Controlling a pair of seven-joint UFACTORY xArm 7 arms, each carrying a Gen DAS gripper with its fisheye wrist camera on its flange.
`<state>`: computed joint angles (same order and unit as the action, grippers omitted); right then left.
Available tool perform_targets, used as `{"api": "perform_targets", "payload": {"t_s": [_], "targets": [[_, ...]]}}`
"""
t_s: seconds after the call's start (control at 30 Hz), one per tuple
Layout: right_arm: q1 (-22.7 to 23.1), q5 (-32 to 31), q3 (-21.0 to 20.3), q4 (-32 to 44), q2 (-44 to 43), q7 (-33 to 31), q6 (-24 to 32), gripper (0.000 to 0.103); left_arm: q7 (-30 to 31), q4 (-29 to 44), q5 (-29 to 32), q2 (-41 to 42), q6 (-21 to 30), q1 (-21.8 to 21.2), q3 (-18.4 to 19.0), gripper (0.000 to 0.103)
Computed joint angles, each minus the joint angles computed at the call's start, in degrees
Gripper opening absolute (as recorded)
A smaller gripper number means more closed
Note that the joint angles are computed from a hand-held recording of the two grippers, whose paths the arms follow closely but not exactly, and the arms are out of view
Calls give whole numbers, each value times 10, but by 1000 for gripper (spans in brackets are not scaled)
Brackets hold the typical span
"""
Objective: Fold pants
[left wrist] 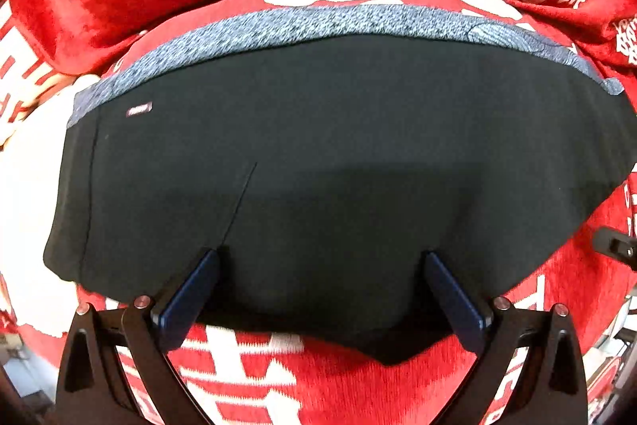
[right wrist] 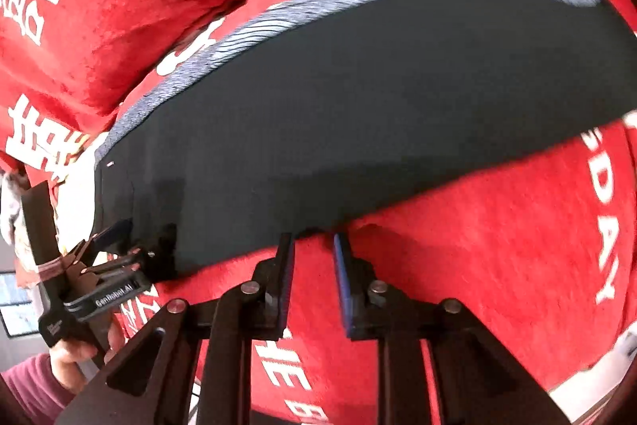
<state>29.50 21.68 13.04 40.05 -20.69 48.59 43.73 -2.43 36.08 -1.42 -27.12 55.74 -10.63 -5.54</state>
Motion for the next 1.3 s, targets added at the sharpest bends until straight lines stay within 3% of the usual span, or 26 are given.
{"api": "perform_targets", "payload": {"t_s": [0.1,0.23,0.5,0.9,1.3], "targets": [[5,23,-7,-22,-38,13,27,23,-21,14,8,-5,32,3,-9,103],[7,31,-8,-43,-82,30,55,36,-30,36,-2,-4,62,-6,-10,103],[4,56,-20,-94,-165,56,80,44,-64,68,-22,5,93,-52,-46,103],[-36,48,-58,-176,-291,50,128,53,-135,163,-13,105,97,-121,-94,103],[-112,23,-108,-256,-423,18,196,54,-193,260,16,218,95,-185,-118,103]]}}
